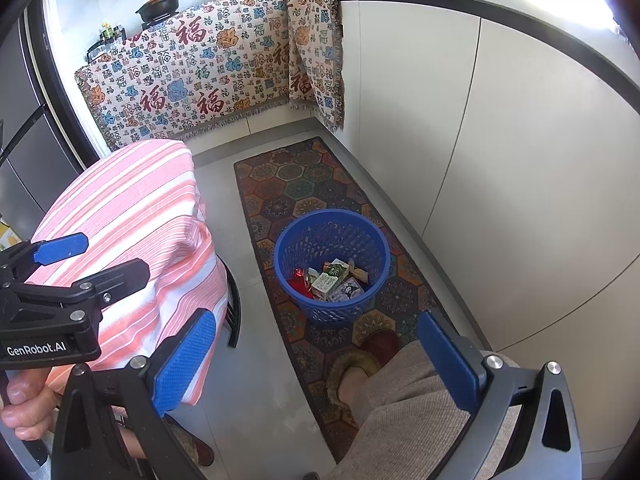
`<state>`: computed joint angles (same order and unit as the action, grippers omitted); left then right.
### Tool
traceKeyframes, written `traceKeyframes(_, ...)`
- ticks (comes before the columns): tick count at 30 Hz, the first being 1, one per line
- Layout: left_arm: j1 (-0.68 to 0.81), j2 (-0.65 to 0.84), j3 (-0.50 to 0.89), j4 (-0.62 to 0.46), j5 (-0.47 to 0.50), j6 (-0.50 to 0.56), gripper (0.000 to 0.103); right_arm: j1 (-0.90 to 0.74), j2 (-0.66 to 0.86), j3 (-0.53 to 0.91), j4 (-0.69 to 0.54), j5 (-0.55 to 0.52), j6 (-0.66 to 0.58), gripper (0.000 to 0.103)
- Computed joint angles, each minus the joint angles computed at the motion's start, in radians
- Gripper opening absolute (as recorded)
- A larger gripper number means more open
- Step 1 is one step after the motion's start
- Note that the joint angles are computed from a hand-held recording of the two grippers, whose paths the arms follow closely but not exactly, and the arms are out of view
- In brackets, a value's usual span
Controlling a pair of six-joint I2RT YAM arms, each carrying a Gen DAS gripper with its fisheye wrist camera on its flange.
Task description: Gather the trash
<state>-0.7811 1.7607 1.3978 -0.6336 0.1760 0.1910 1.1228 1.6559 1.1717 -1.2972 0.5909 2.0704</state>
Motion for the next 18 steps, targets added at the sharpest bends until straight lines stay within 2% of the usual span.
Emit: traceKeyframes(18,-0.004,0.001,-0.013,0.007,-0.001,-0.002,0.102,0.001,-0.009,-0.031,0.012,-0.011,0.022,0.103)
